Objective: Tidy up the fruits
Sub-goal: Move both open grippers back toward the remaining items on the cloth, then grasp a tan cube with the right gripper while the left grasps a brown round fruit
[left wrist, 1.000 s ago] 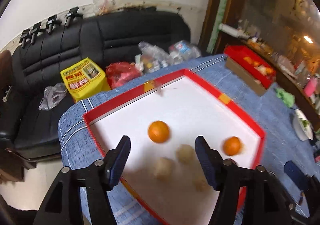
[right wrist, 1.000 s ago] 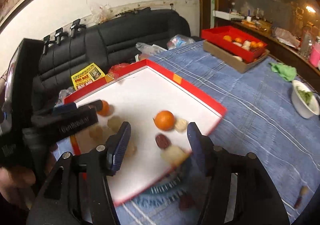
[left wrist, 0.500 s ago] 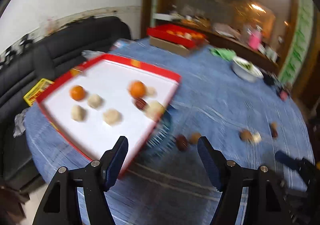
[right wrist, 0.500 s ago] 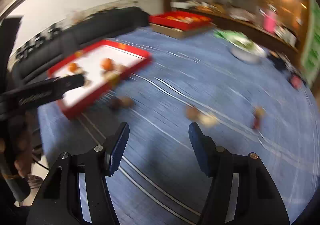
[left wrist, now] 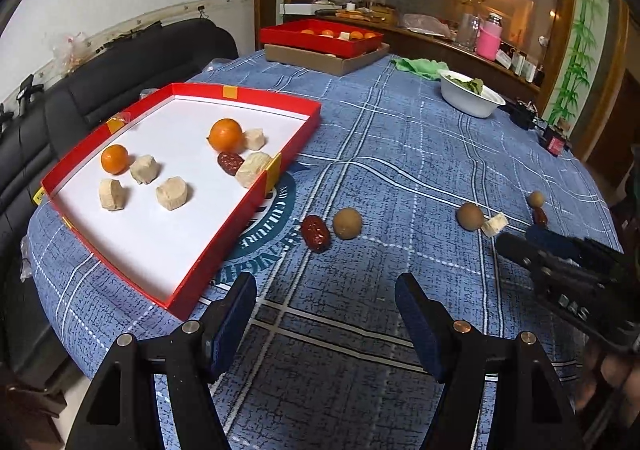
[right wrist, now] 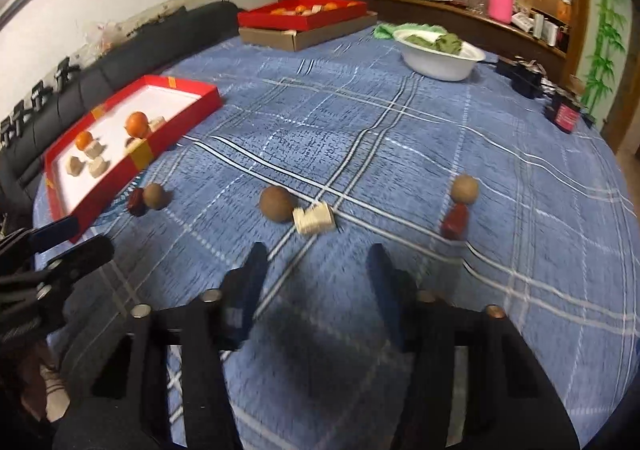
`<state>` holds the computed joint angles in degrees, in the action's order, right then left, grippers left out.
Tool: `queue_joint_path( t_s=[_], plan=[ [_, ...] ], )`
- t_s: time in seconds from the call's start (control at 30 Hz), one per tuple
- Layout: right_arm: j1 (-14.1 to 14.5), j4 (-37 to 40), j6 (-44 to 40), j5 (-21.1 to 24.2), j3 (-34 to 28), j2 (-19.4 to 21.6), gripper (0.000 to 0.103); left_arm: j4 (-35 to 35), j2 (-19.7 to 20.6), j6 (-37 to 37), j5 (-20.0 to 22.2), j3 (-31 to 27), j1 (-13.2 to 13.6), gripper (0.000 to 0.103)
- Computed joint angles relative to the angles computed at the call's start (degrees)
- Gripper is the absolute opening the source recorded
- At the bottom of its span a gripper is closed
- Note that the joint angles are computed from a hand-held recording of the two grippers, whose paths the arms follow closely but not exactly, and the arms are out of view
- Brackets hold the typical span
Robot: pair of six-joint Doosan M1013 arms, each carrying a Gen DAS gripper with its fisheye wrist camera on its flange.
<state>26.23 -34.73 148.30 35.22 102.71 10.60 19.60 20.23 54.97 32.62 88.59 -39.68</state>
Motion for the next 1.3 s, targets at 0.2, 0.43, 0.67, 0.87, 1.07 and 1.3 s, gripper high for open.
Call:
queue_joint_path(
  t_s=[0.2,0.43,0.67,0.87,1.07,1.3],
  plan=[
    [-0.9,2.8,-5.5,1.1,-2.6,2.4,0.024,-1.9,1.0,1.9,0.4,-1.4,0.0,0.070],
    [-1.5,2.6,-4.5,-1.1,-1.7,1.7,0.023,-4.5,2.5,7.0,0.2,-4.0,-1.3,0.070],
    [-3.0,-6.3,9.6,-4.7,1.3,-1.4,0.023,-9.5,6.6,12.8,1.9,-9.9,-2.8,0.070],
    [-3.4,-11.5,16.8,-6.6,2.7,-2.9,0.023,-9.5,10.0,14.3,4.3,-14.3,-4.0,0.070],
    [-3.6,-11.6,16.7,-8.6,3.1,-3.2,0.023,-7.0,12.5,12.5,6.4,-17.0,-4.2,0.040],
    [-3.4,-11.1,15.4,-8.4,2.9,-3.0,0.023,-6.2,10.8,11.0,5.6,-14.9,-3.7,0.026]
  ],
)
